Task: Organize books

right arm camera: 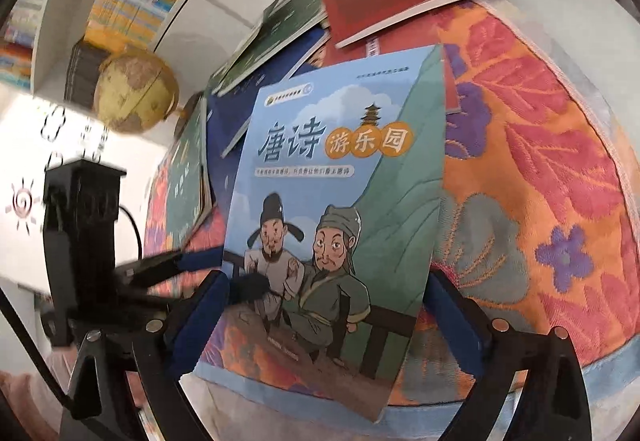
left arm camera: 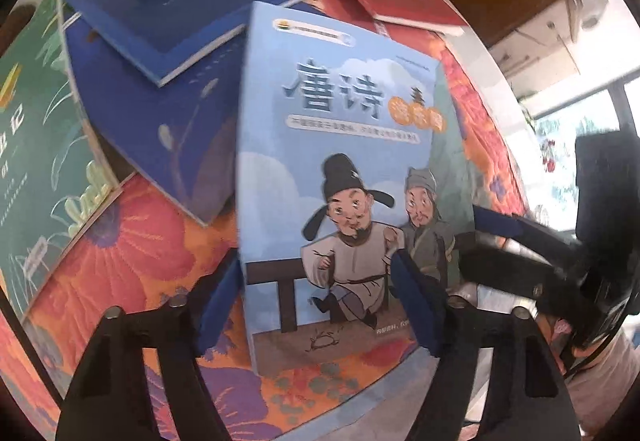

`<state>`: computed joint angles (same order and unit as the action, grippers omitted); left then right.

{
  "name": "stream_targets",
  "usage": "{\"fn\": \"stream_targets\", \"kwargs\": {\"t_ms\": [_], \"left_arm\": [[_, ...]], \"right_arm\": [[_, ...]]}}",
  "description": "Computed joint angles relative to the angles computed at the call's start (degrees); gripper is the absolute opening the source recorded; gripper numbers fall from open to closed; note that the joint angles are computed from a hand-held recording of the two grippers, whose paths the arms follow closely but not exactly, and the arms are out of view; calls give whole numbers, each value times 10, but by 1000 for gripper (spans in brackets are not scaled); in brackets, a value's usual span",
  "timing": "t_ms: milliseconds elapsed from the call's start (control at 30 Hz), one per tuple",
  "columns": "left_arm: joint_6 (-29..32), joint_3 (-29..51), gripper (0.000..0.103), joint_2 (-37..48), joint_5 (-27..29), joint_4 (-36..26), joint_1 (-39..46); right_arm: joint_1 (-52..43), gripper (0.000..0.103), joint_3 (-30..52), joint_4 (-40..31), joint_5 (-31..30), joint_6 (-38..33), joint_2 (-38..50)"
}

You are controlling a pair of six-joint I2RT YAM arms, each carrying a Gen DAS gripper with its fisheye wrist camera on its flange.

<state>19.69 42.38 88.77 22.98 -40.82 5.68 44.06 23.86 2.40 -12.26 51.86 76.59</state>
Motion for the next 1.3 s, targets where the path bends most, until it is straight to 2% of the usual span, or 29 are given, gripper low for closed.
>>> {"fn": "stream_targets", "kwargs": {"t_ms": [67,133,267,333,400,533,600,633,700,800,867,967,1033,1067,1100,1167,1233,1300], "left_arm": [[1,8,67,5,6,-12,16],[-11,4,67,-1,-6,-9,9],[-45,-7,67,-15,-36,10,-26],[-45,-6,67,-15,-34,7,-21],[-44,1,67,-10,-27,-1,-11],[-39,8,67,-4,-21,-11,0],[-37,-1,62,-17,-32,-6,0],[-40,-8,58,-28,-42,-1,1],[-44,-11,43,-35,-46,0,8],[-34,5,34,-28,-21,-26,38],[-20,13,34,-29,7,-43,57],[17,30,34,-5,53,-75,88],[29,47,34,47,85,-87,105],[19,45,33,57,65,-70,97],[14,42,31,58,52,-53,86],[7,47,30,43,26,-44,72],[-17,50,30,33,-2,-39,59],[-70,50,31,22,-37,-34,51]], "right_arm": [[-5,99,3,0,-11,-7,4],[-11,103,-13,40,-16,24,6],[3,103,-103,203,41,172,-13],[-1,103,-131,256,37,198,-12],[-12,103,-116,229,9,177,-11],[-37,103,-25,82,-69,80,19],[-35,103,16,26,-80,48,39],[-31,103,34,-1,-76,28,48],[-6,103,54,-35,-41,15,52],[44,103,94,-94,26,-3,69],[48,101,94,-95,32,-4,66],[0,98,23,-13,-31,2,22],[-38,86,-10,22,-69,-19,11],[-56,85,-23,47,-91,-26,13],[-73,80,-27,63,-111,-38,21],[-84,61,-10,40,-105,-73,35],[-103,28,-8,31,-112,-89,42],[-136,15,-18,41,-144,-101,49]]}}
